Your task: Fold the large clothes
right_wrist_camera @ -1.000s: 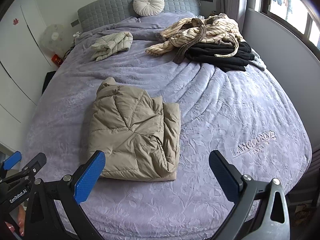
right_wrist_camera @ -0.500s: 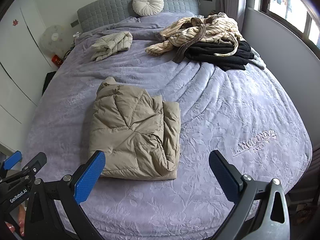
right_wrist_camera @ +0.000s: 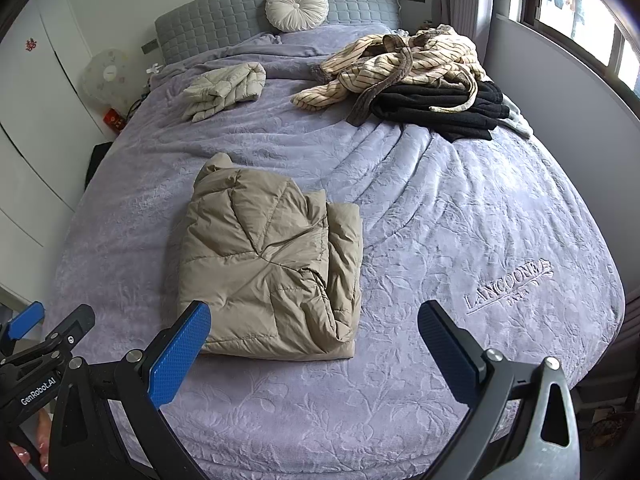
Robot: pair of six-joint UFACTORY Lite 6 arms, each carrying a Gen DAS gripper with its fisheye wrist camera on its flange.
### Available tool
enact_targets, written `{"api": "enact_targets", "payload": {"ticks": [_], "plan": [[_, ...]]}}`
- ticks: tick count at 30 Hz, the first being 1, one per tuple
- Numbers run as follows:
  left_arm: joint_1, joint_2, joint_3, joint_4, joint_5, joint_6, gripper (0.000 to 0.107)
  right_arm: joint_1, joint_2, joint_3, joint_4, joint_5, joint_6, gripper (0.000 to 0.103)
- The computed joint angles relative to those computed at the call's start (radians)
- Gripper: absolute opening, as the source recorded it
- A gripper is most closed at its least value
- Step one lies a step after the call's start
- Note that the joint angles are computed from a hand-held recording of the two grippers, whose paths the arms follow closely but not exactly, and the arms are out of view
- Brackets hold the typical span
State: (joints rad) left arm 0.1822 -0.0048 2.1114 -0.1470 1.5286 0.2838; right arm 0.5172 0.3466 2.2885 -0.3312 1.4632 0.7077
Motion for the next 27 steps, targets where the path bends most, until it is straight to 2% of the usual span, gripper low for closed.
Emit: {"api": "enact_targets", "payload": {"ticks": [27], "plan": [[0.006,-0.004,-0.005,-0.001,0.003,0.005,0.102,0.007,0.004,0.005,-0.004,0.004,0.010,0.103]]}}
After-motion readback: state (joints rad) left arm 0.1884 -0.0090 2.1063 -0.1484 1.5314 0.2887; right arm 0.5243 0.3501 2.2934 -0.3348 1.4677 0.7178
